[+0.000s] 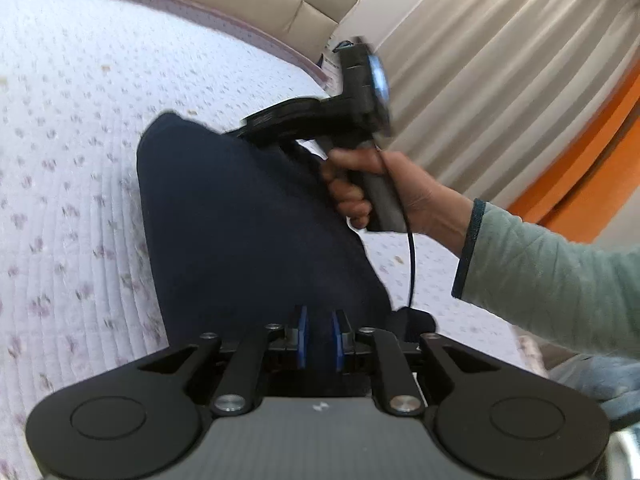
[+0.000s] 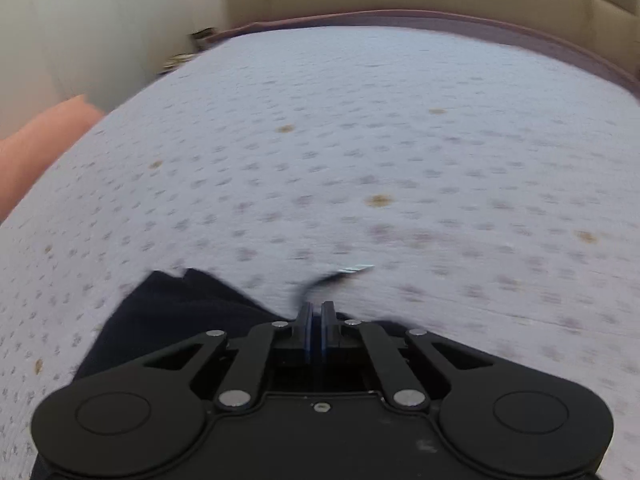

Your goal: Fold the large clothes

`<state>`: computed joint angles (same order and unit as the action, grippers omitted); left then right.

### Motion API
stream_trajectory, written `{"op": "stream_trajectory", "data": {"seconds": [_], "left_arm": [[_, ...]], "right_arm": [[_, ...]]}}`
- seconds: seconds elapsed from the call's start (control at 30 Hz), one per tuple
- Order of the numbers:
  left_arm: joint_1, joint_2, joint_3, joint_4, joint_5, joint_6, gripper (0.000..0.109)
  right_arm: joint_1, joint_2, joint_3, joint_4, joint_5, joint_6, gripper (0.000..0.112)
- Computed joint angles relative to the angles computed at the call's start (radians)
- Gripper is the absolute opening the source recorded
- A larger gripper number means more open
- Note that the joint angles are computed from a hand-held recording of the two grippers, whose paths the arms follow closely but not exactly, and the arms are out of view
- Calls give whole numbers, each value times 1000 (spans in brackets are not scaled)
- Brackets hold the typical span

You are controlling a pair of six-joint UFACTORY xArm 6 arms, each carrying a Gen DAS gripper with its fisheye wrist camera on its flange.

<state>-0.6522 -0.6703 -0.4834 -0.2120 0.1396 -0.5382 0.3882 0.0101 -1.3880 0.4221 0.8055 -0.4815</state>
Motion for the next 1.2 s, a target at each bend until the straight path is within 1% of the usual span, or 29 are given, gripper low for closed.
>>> {"op": "stream_trajectory", "data": {"seconds": [0.03, 0.07, 0.1, 0.13, 0.17, 0.2, 0.23, 0.27, 0.3, 0.4, 0.43, 0.47, 0.5, 0.53, 0.6, 0.67, 0.73, 0.8, 0.83, 0.87, 0.9, 0.93, 0.97, 1.0, 1.03, 1.07, 1.1, 1.13, 1.2], "left_arm": [[-2, -15, 10, -58, -1, 37, 17], [0, -27, 16, -84, 2, 54, 17], [4, -38, 18, -77, 13, 49, 17], [10, -48, 18, -30, 26, 12, 17], [12, -54, 14, 19, 40, -27, 19], [12, -57, 9, 59, 51, -60, 23], [11, -57, 2, 108, 60, -103, 26], [10, -53, -8, 173, 68, -162, 30], [8, -49, -16, 226, 76, -210, 33], [-4, -28, -42, 394, 118, -339, 34], [-9, -24, -47, 434, 131, -370, 34], [-14, -24, -45, 453, 133, -386, 34], [-20, -31, -43, 455, 139, -390, 34], [-25, -41, -40, 468, 151, -405, 34], [-48, -62, -44, 489, 198, -427, 34], [-78, -73, -65, 489, 280, -426, 34], [-111, -75, -90, 571, 348, -486, 33], [-128, -73, -107, 639, 367, -553, 33], [-131, -71, -112, 685, 362, -603, 33], [-128, -67, -114, 737, 349, -660, 33], [-125, -61, -118, 788, 339, -716, 33], [-122, -55, -122, 839, 333, -772, 33], [-117, -48, -124, 890, 327, -833, 33], [-105, -44, -118, 923, 307, -891, 33], [-86, -37, -105, 918, 271, -929, 34], [-73, -30, -90, 880, 249, -932, 32], [-73, -29, -82, 871, 246, -931, 30], [-78, -31, -76, 875, 249, -922, 29], [-108, -38, -80, 825, 306, -853, 28]], "right_arm": [[-13, -17, -4, -52, 15, 33, 3], [-19, -46, 12, -65, 25, 41, 15], [-35, -86, 27, -44, 53, 22, 21], [-51, -135, 53, 2, 86, -12, 27], [-66, -174, 70, 51, 143, -38, 36], [-87, -219, 90, 111, 223, -62, 41], [-105, -271, 129, 157, 276, -85, 39], [-112, -338, 186, 170, 305, -97, 39], [-109, -402, 245, 151, 314, -99, 39], [-100, -582, 427, 36, 307, -106, 38], [-113, -622, 466, 18, 331, -109, 37], [-136, -665, 503, 10, 357, -113, 34], [-154, -712, 541, -18, 374, -116, 32], [-163, -750, 571, -64, 389, -111, 28], [-217, -803, 603, -98, 451, -91, 28], [-298, -822, 577, -51, 518, -84, 34], [-320, -842, 555, 4, 520, -77, 34], [-311, -863, 552, 100, 491, -83, 34], [-283, -872, 559, 123, 469, -76, 34], [-242, -882, 573, 121, 440, -75, 27], [-195, -896, 595, 99, 406, -75, 21], [-153, -912, 622, 61, 377, -68, 11], [-121, -924, 651, 8, 365, -46, 10], [-114, -936, 673, -31, 374, -11, 10], [-134, -942, 689, -51, 405, 4, 10], [-171, -946, 701, -56, 440, 2, 10], [-222, -962, 705, -42, 483, -13, 9], [-280, -975, 704, -11, 524, -41, 7], [-395, -963, 672, 55, 615, -106, 8]]}}
